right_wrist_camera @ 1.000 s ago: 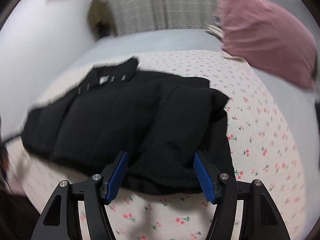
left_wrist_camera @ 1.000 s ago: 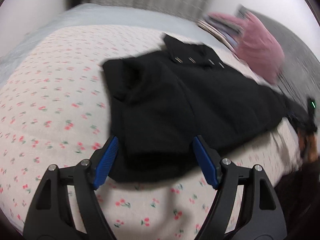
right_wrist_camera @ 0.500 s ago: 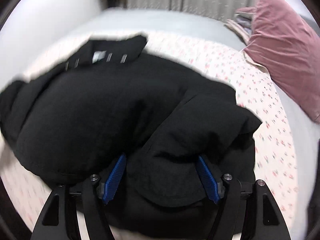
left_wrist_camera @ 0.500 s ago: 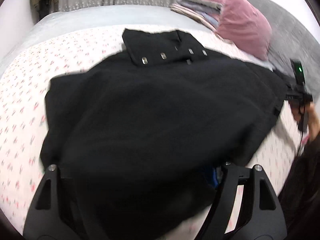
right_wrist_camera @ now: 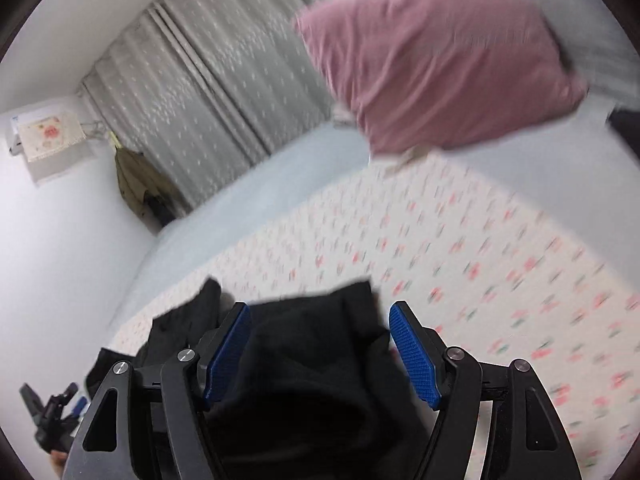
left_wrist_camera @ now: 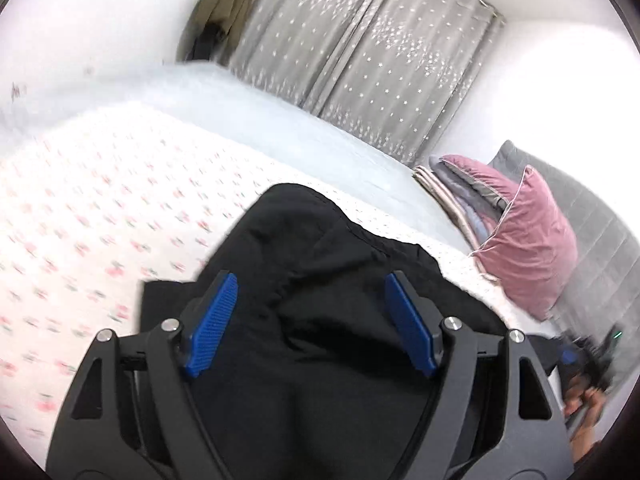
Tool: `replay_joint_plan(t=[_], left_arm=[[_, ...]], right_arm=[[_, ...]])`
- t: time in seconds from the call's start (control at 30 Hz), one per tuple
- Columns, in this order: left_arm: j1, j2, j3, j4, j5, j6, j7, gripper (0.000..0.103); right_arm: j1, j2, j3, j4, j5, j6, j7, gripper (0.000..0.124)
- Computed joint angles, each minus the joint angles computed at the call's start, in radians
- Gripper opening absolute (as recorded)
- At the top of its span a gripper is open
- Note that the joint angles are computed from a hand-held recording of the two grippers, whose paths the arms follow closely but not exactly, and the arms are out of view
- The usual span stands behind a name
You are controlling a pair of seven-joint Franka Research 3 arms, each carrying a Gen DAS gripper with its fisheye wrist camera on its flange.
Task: Fold large clothes
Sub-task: 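Lower the folded hem onto the coat and open both tools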
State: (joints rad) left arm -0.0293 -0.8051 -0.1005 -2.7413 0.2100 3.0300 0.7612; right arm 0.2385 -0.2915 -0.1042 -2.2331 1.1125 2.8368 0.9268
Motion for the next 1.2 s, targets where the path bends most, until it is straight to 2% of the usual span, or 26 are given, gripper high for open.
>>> replay_joint_plan(t=[0.03,0.1,0.13,0.17,0.23,0.3,0.37,0.47,0.5,0.53,0.63,0.67,0.7,0.73,0.77,0.83,0.97,1.03,1.1,1.13,1.2], left_arm=[[-0.010,-0.018,0.007,-0.001,0.003,-0.032,0.012,0.077],[-0.032,-0.018,0.023,0.010,0.004,-0.100,0.043,0.077],[-0.040,-0.014,0.020,0.021,0.009,-0.149,0.062,0.077],[-0.042,-0.013,0.015,0.026,0.016,-0.184,0.079,0.077],[-0.034,0.005,-0.005,0.052,0.038,-0.264,0.112,0.077],[-0.033,0.027,-0.019,0.074,0.050,-0.310,0.132,0.077],[-0.025,0.047,-0.030,0.087,0.059,-0.332,0.135,0.077],[-0.019,0.065,-0.029,0.100,0.059,-0.346,0.125,0.077],[-0.017,0.066,-0.031,0.102,0.060,-0.350,0.121,0.077],[-0.014,0.068,-0.034,0.102,0.062,-0.352,0.115,0.077],[-0.025,0.059,-0.020,0.109,0.061,-0.397,0.135,0.077],[-0.026,0.056,-0.022,0.117,0.064,-0.416,0.144,0.077],[-0.023,0.053,-0.018,0.125,0.072,-0.433,0.160,0.077],[-0.016,0.057,-0.010,0.137,0.080,-0.457,0.180,0.077],[-0.019,0.065,0.005,0.148,0.075,-0.473,0.198,0.077],[-0.039,0.100,0.071,0.175,0.017,-0.490,0.246,0.077],[-0.060,0.201,0.168,0.229,-0.129,-0.450,0.316,0.077],[-0.080,0.243,0.194,0.251,-0.208,-0.423,0.363,0.077],[-0.096,0.290,0.207,0.278,-0.280,-0.398,0.407,0.076],[-0.109,0.312,0.215,0.292,-0.321,-0.384,0.433,0.074],[-0.106,0.339,0.200,0.316,-0.367,-0.378,0.449,0.053]], right_arm=[[-0.001,-0.014,-0.003,-0.004,0.005,0.000,-0.006,0.073],[-0.040,-0.052,0.009,-0.025,-0.100,-0.042,0.069,0.073],[-0.071,-0.057,0.030,-0.028,-0.194,-0.067,0.136,0.073],[-0.122,-0.073,0.067,-0.040,-0.343,-0.118,0.233,0.073],[-0.163,-0.104,0.093,-0.060,-0.516,-0.216,0.322,0.073],[-0.156,-0.083,0.108,-0.036,-0.635,-0.319,0.342,0.073],[-0.127,-0.037,0.134,-0.001,-0.707,-0.339,0.344,0.073],[-0.037,0.123,0.111,0.153,-0.631,-0.356,0.211,0.073],[-0.027,0.183,0.111,0.212,-0.606,-0.355,0.196,0.073],[-0.028,0.255,0.121,0.285,-0.631,-0.343,0.236,0.072],[-0.025,0.397,0.120,0.440,-0.821,-0.287,0.501,0.071],[-0.022,0.408,0.109,0.450,-0.865,-0.244,0.596,0.071],[-0.029,0.404,0.108,0.443,-0.854,-0.205,0.629,0.072],[-0.046,0.390,0.115,0.427,-0.778,-0.160,0.617,0.073],[-0.066,0.376,0.126,0.416,-0.681,-0.145,0.556,0.073],[-0.090,0.355,0.135,0.401,-0.553,-0.157,0.421,0.073],[-0.092,0.368,0.114,0.401,-0.674,-0.201,0.408,0.073],[-0.089,0.388,0.107,0.409,-0.749,-0.218,0.442,0.073],[-0.102,0.423,0.102,0.437,-0.755,-0.250,0.439,0.073],[-0.111,0.436,0.101,0.447,-0.743,-0.270,0.433,0.073],[-0.113,0.454,0.097,0.473,-0.757,-0.299,0.469,0.073]])
